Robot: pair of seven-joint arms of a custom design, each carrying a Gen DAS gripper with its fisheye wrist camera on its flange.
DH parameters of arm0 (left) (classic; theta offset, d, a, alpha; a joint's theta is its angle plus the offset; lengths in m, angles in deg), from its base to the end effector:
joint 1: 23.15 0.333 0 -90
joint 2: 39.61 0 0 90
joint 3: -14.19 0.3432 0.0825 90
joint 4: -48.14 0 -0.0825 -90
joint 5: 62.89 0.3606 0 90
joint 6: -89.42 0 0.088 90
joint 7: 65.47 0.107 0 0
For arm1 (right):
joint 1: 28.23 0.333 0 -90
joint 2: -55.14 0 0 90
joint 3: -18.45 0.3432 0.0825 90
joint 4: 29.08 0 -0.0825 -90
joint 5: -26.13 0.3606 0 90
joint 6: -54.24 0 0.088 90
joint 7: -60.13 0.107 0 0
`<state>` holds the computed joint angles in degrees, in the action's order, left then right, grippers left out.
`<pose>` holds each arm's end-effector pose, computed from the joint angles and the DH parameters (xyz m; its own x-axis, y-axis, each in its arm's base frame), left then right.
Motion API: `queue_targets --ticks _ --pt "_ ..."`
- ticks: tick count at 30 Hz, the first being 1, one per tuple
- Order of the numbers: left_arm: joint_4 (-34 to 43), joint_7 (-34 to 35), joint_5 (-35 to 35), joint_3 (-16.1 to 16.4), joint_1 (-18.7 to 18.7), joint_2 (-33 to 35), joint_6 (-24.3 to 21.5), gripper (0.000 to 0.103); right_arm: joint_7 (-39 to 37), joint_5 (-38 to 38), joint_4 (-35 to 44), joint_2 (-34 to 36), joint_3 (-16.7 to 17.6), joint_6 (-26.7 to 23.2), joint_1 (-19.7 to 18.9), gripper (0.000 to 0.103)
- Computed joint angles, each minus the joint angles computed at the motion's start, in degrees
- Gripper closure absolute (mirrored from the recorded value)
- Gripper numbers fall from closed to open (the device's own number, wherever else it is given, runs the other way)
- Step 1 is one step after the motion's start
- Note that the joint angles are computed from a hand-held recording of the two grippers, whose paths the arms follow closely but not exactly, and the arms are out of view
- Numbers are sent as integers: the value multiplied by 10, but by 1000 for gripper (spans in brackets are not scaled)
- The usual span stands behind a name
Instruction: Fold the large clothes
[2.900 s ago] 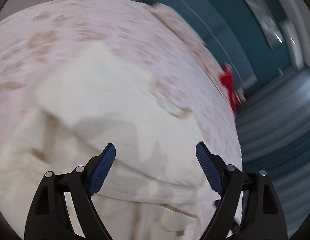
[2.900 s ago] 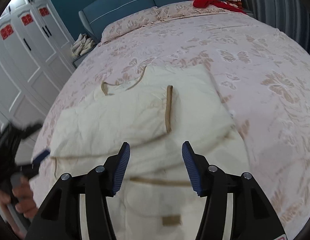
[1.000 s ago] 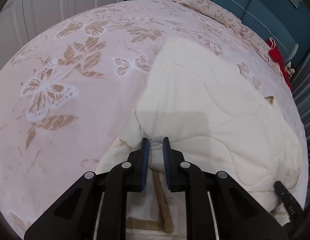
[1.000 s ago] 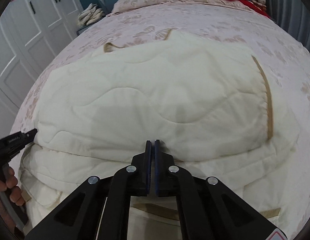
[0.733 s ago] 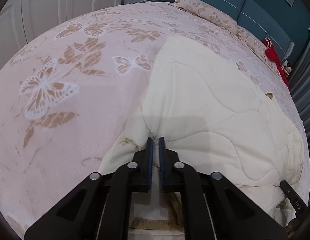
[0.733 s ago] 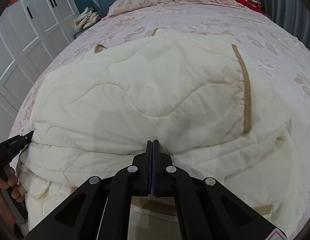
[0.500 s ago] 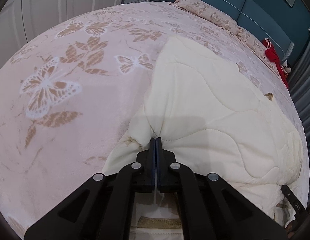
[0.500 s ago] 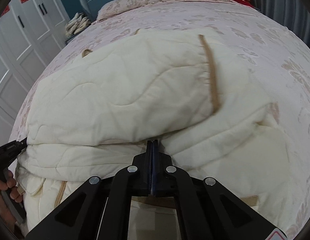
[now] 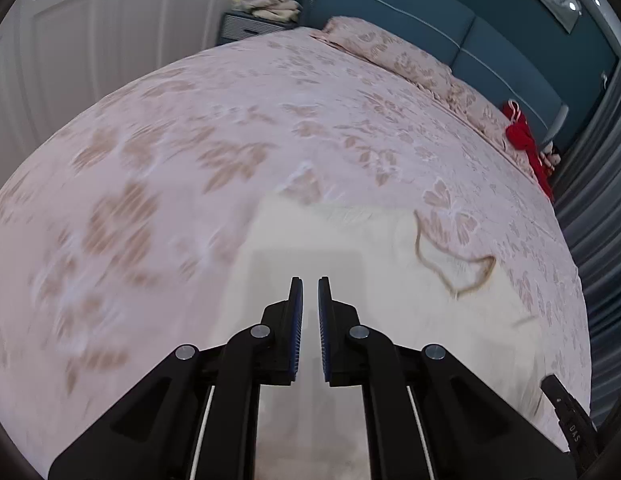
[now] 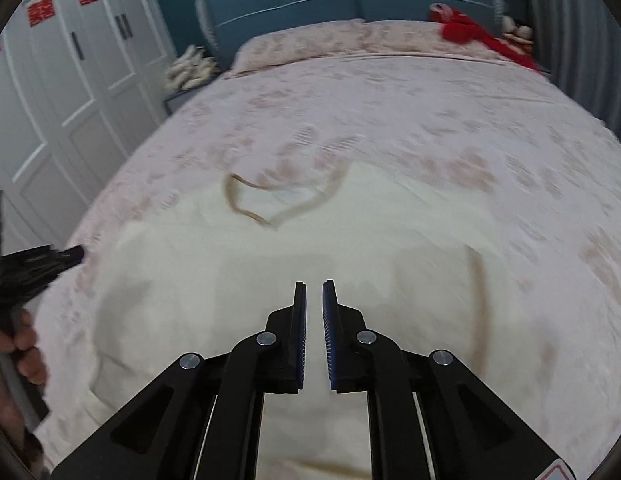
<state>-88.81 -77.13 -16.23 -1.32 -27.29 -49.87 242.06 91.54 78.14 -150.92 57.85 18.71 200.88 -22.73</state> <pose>0.4435 -0.1854 0.4669 0.5925 -0.7482 0.2986 -0.5231 -0.6392 -0.5637 0.5593 0.0448 0.4647 0.4890 -0.8377 -0.2433 -0.7473 -0.2584 -0.6122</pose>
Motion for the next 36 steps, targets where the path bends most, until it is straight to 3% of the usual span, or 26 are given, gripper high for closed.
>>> queue_targets --ticks 2,4,11,14,17,24,28,30,31,33,36 --pt "42 42 -18 14 2 46 0 96 37 -25 50 42 15 -18 15 87" --pt "76 81 -41 32 0 90 13 96 77 -56 89 83 30 -14 30 75" --pt "125 146 -88 83 -18 183 38 96 236 -204 227 223 52 -18 65 69" --pt "113 146 -94 102 -25 196 68 96 264 -240 257 258 64 -35 59 68" --pt "102 127 -68 124 -39 207 99 96 213 -220 228 253 98 1 31 92" --pt "93 -40 115 167 -77 214 113 102 165 -149 219 268 134 32 -7 101" --pt "96 -91 172 159 -68 215 107 102 154 -118 216 263 142 35 -17 99" --pt "98 -100 184 151 -62 215 102 102 173 -119 179 230 121 112 0 95" --pt "96 -106 189 149 -57 211 107 102 155 -91 172 217 131 119 -19 93" --pt "87 -77 151 135 -47 195 94 102 153 -65 170 200 124 120 -43 93" --pt "102 -22 108 107 -56 173 31 98 198 -96 185 195 79 107 -49 89"
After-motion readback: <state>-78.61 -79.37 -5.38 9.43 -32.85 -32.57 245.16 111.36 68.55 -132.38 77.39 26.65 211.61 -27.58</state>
